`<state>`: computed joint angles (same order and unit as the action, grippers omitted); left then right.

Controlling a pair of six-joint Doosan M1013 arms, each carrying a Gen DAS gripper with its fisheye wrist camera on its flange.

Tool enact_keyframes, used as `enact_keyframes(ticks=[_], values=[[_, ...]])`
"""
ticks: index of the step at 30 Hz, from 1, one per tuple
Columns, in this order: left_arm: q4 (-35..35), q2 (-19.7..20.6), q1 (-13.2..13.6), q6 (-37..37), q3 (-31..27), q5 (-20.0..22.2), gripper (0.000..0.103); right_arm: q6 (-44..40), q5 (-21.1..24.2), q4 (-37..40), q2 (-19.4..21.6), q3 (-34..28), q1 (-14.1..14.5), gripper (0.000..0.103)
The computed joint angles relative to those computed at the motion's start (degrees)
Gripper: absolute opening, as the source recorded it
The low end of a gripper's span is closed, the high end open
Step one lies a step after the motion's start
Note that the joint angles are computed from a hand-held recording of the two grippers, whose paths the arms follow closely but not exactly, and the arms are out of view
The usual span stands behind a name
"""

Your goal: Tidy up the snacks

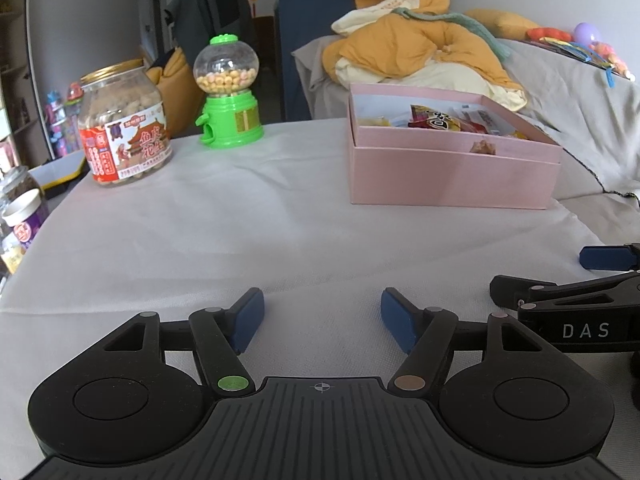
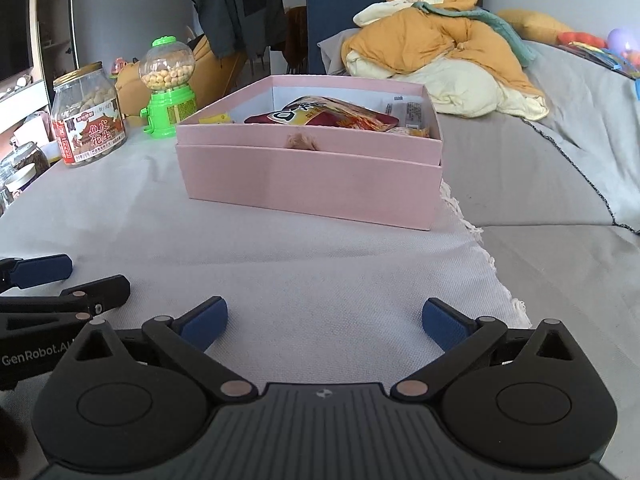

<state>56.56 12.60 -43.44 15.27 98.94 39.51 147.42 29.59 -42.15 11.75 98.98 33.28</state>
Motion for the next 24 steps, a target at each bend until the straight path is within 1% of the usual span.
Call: enact_keyframes(ticks=[24], values=[[-0.02, -0.02, 0.02, -0.06, 0.02, -0.07, 0.072, 0.08, 0.01, -0.06, 0.03, -0.01, 0.03, 0.103]])
